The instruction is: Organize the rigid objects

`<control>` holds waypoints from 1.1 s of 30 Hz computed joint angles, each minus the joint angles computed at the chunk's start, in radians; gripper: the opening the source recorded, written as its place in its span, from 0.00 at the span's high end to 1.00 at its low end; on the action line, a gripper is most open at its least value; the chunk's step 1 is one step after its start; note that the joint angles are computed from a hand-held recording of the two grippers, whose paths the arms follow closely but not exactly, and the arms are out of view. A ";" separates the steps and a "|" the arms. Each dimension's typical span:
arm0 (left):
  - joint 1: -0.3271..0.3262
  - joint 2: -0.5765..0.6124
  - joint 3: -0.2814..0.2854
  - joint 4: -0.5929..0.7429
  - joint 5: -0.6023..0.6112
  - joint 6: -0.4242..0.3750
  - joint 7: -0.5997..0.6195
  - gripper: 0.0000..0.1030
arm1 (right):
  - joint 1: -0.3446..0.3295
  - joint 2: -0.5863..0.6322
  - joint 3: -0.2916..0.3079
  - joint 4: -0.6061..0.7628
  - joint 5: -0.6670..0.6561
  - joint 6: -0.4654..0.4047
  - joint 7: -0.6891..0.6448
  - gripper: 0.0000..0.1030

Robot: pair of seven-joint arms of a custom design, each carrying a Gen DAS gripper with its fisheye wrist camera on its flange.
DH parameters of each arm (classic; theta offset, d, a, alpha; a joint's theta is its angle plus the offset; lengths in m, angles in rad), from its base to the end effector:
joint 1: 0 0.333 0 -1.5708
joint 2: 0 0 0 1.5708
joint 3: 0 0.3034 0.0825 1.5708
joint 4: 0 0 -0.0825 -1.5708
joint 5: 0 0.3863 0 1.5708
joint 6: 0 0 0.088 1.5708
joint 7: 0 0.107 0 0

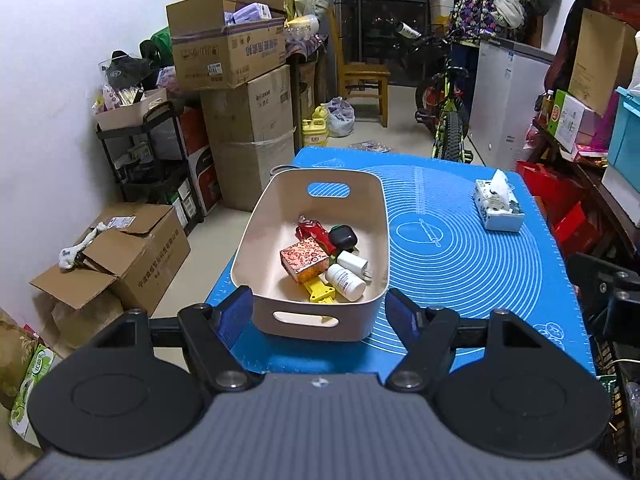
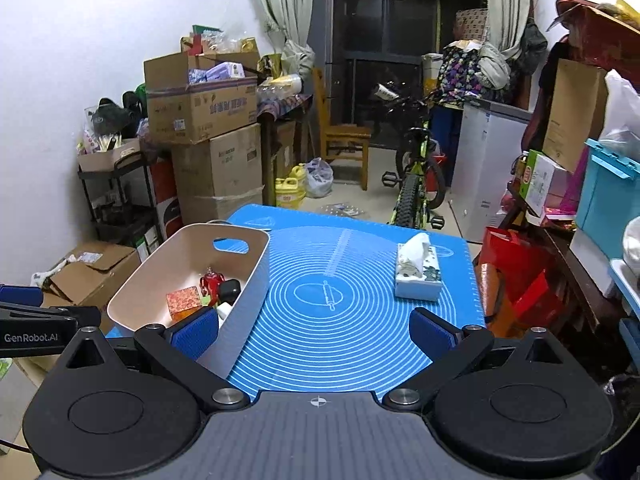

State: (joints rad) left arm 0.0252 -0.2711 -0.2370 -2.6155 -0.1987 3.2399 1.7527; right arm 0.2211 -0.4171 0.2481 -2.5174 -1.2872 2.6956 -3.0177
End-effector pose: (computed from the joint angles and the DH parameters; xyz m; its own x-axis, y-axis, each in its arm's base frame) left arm 0.4631 -0.0823 0.4346 -0.1771 -0.9822 -0.0628 -0.6122 0.1599 -0.7743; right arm 0.3862 0.2346 0.4511 -0.1417 -0.9898 -0.0135 -0.5171 0.0856 -0.8516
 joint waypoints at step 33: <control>-0.342 -0.112 0.281 -0.229 -0.023 0.123 0.136 0.23 | 0.071 -0.258 0.134 -0.266 0.084 -0.094 0.129 0.02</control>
